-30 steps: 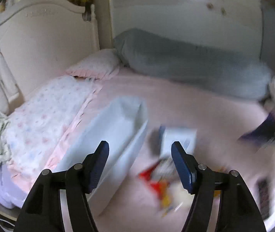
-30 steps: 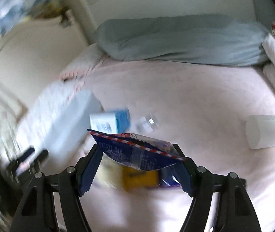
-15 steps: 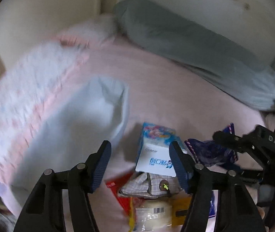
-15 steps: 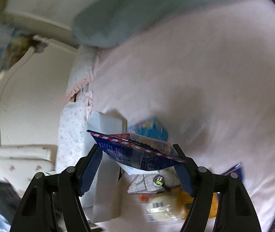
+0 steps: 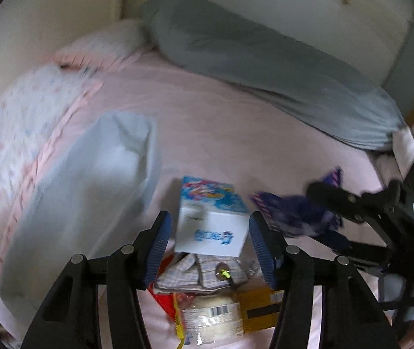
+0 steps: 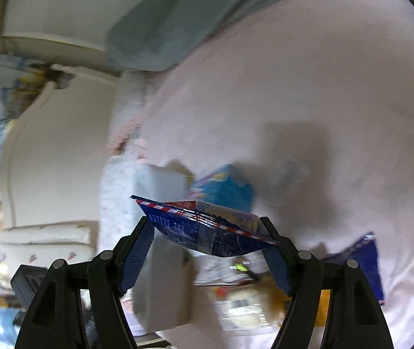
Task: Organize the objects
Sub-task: 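Carry the blue snack bag into the white bin and open the right gripper, then move the right gripper back over the blue bandage box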
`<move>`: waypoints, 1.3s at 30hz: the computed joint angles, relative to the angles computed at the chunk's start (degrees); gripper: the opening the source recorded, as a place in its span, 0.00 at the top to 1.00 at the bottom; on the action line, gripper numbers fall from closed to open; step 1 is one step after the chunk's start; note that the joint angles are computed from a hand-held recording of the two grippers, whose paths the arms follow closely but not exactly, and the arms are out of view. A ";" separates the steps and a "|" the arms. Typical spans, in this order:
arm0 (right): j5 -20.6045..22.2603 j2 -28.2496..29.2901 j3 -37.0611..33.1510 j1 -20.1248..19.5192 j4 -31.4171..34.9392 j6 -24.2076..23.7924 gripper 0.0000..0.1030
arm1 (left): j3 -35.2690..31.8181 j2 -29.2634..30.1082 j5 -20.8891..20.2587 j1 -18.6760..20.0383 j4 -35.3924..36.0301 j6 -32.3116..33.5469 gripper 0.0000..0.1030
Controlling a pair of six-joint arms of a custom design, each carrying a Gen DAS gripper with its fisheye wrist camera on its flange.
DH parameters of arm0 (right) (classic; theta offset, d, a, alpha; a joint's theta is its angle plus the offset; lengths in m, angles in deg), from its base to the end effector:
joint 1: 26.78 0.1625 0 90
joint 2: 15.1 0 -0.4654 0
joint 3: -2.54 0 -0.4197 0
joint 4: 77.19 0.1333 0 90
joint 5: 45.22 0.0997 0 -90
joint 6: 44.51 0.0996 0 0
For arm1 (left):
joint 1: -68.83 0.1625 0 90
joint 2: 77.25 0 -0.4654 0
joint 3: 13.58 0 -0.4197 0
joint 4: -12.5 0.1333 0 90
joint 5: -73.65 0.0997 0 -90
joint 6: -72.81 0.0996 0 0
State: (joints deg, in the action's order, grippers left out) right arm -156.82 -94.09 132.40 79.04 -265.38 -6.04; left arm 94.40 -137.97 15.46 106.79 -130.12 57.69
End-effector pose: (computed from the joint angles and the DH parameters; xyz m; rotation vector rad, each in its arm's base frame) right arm 0.2264 -0.4445 0.3043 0.7734 2.6790 -1.3252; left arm -0.3743 -0.5276 0.1852 0.8149 2.5542 -0.5271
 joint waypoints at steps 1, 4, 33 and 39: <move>1.41 0.38 -0.04 0.05 -1.50 -1.11 0.30 | 0.70 -0.40 0.02 -0.64 -1.07 1.02 0.47; 5.57 1.85 -0.37 0.34 -6.24 -4.13 0.30 | 2.80 -1.82 -0.13 -2.14 -5.28 4.91 0.47; 45.83 24.60 -16.46 -3.76 2.76 -1.99 0.31 | 1.68 -11.51 8.70 9.05 10.98 -32.15 0.47; 41.19 23.46 -16.18 -2.67 5.84 -3.50 0.31 | 1.60 -11.45 8.50 9.33 11.55 -33.46 0.47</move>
State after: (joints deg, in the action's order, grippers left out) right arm -115.62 -70.63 116.23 76.37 -259.54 -9.55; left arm 96.00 -149.42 23.95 116.12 -118.57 24.24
